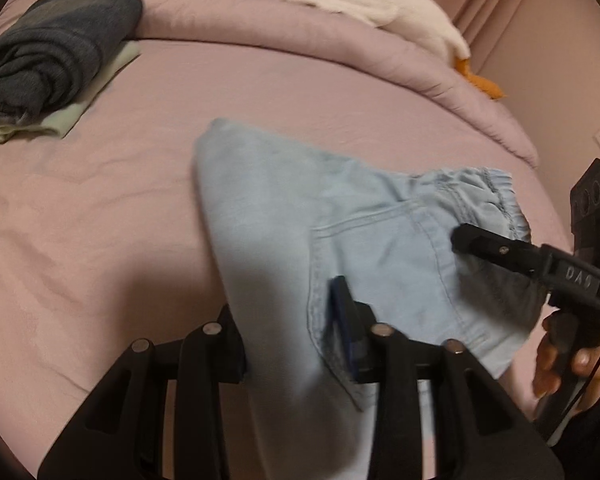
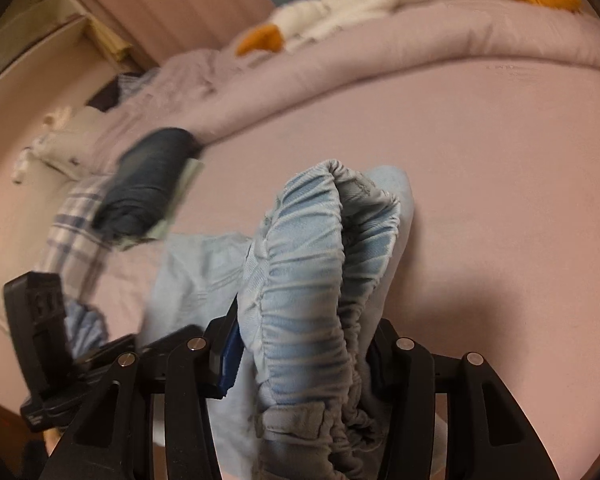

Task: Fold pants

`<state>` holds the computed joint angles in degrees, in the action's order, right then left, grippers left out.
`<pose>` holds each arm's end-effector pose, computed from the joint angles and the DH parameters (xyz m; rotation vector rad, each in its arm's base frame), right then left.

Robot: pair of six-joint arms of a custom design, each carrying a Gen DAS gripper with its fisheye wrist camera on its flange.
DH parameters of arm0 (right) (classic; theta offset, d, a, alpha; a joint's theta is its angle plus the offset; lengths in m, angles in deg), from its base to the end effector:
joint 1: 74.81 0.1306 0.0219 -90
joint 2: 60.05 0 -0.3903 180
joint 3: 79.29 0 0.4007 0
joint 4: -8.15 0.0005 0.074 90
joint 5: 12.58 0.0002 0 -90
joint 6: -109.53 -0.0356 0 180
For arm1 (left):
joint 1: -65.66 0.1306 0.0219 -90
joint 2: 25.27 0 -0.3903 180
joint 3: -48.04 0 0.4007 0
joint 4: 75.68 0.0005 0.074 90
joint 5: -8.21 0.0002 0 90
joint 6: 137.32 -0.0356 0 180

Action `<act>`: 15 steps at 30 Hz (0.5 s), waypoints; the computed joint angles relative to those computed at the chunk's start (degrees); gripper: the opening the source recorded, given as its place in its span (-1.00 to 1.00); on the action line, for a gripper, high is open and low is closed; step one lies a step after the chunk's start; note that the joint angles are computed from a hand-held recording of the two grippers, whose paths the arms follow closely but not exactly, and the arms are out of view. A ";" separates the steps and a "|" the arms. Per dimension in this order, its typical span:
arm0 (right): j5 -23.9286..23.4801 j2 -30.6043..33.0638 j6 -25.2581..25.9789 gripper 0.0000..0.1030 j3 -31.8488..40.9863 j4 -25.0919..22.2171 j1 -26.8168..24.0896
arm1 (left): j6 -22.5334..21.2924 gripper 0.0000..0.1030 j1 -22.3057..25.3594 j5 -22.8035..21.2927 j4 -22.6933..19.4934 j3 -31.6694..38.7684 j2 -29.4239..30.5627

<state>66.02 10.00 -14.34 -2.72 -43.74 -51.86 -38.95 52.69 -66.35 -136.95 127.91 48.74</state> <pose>0.3319 0.1476 0.4653 0.1336 2.4559 0.6956 0.3625 -0.0937 0.4574 0.2103 2.5489 -0.4877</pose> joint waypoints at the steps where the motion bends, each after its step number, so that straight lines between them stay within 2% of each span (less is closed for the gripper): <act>1: -1.11 0.34 -0.40 0.15 -0.19 -0.86 -0.77 | -0.29 -0.14 0.16 -0.13 -0.20 -0.10 0.20; 3: -2.45 0.61 -0.65 0.25 -0.61 -2.16 -1.85 | -0.53 0.20 -0.17 -2.92 -0.26 -0.38 0.06; 5: -3.85 -0.08 -0.25 0.26 -1.21 -2.35 -2.46 | -1.09 0.22 -0.30 -4.21 -0.33 -0.56 -0.50; 9: -2.83 -2.35 -0.07 0.27 -1.29 -4.06 -2.23 | -2.70 0.23 -0.11 -6.14 -1.30 -1.59 -2.96; 15: 8.58 -7.16 3.62 0.29 -2.71 -8.26 2.90 | -3.72 0.39 -0.42 -7.59 -1.76 -6.66 -8.40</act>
